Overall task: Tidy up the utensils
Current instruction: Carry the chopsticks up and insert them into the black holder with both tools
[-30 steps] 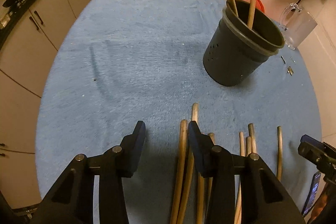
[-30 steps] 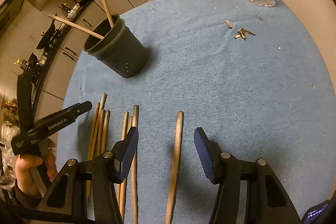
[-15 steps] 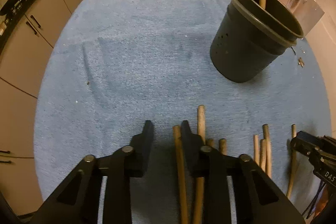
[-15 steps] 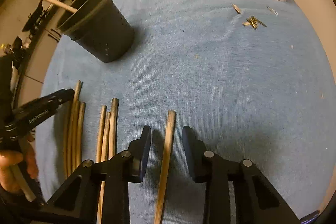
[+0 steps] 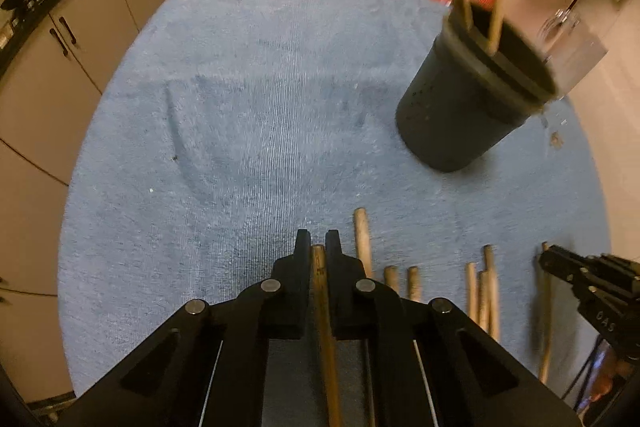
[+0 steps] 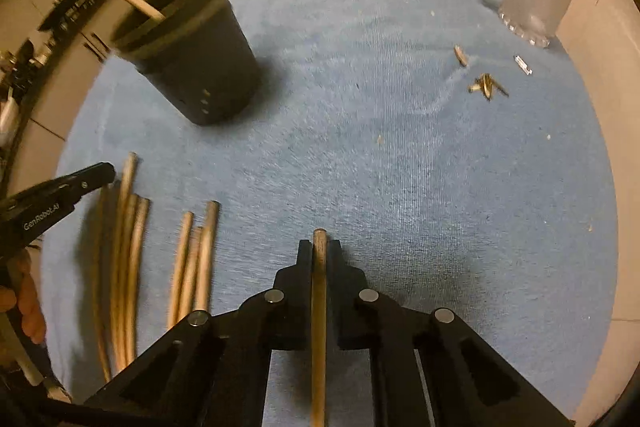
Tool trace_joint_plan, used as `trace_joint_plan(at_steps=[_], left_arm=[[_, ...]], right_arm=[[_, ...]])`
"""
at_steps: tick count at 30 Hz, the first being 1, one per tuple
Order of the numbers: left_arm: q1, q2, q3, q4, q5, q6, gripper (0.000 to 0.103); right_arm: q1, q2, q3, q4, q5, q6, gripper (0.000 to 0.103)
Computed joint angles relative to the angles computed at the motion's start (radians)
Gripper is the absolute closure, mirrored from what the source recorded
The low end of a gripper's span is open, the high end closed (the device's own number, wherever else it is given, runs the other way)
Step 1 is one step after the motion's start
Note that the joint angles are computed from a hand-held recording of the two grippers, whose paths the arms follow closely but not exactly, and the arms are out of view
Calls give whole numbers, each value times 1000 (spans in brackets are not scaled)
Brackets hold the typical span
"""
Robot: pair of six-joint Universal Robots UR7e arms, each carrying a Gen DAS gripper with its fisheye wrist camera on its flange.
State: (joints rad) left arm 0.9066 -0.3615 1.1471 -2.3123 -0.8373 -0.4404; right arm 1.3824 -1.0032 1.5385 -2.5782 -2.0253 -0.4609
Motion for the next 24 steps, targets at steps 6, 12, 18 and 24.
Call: trace_joint_plan(at_steps=[6,12,18,24], left_arm=[[-28,-73,95,-168,-22,68,97],[-70,-124,185,-379,2,173,97],[-112,-134,231,-590,24,270,97],[-149,-139,233,-695,53,333,97]], right_arm=[[8,-107,89,-94,145,-76,96],[40,-196,159,-177,262,-136,96],[60,-271,218,-255,338,-163,96],[77,-306,247,-306,374,-183,96]])
